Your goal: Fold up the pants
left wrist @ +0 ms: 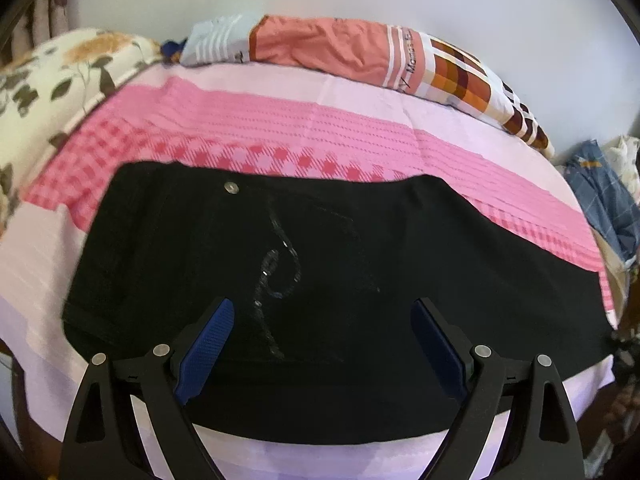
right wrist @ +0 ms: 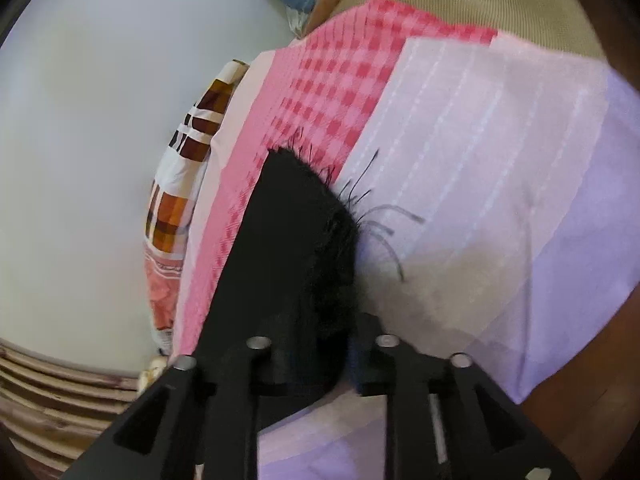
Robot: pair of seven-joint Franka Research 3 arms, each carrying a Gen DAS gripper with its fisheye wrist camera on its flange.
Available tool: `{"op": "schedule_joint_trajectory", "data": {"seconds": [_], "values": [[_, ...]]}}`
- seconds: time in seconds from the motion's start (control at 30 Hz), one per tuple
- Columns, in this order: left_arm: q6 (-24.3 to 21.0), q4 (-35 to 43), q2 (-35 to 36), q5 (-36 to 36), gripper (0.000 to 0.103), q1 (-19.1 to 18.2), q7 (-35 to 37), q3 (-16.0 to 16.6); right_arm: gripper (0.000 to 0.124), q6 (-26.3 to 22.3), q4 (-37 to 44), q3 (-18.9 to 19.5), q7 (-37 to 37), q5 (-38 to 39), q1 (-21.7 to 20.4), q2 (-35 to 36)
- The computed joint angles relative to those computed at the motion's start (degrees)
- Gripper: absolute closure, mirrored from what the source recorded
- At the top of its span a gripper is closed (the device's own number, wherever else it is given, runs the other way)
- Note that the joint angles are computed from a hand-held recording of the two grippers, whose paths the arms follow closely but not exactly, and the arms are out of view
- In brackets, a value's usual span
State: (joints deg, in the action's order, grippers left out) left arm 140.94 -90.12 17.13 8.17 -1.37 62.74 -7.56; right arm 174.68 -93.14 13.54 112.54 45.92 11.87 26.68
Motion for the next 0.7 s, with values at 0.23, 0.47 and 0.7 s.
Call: {"op": "schedule_joint_trajectory", "data": {"seconds": [0.23,0.47,0.7], "values": [[-0.16,-0.83,-1.06,8.15,0.013,-1.69,-3.78,1.89,0.115,-5.87,5.06,-8.33,11.01,-14.03,6.46,1.62],[-0.60,-1.35,-1.60,11.65,0.013,-1.94,-5.25,2.01,0.115,-6.59,13.48,-6.09,10.22,-17.37,6.78,4.96],[-1.57,-0.71,-1.56,14.46,0.013,-2.43,-5.07,2.13,0.115,-14.20,33.89,-4.43,9.01,-19.93,8.67,15.71]]}}
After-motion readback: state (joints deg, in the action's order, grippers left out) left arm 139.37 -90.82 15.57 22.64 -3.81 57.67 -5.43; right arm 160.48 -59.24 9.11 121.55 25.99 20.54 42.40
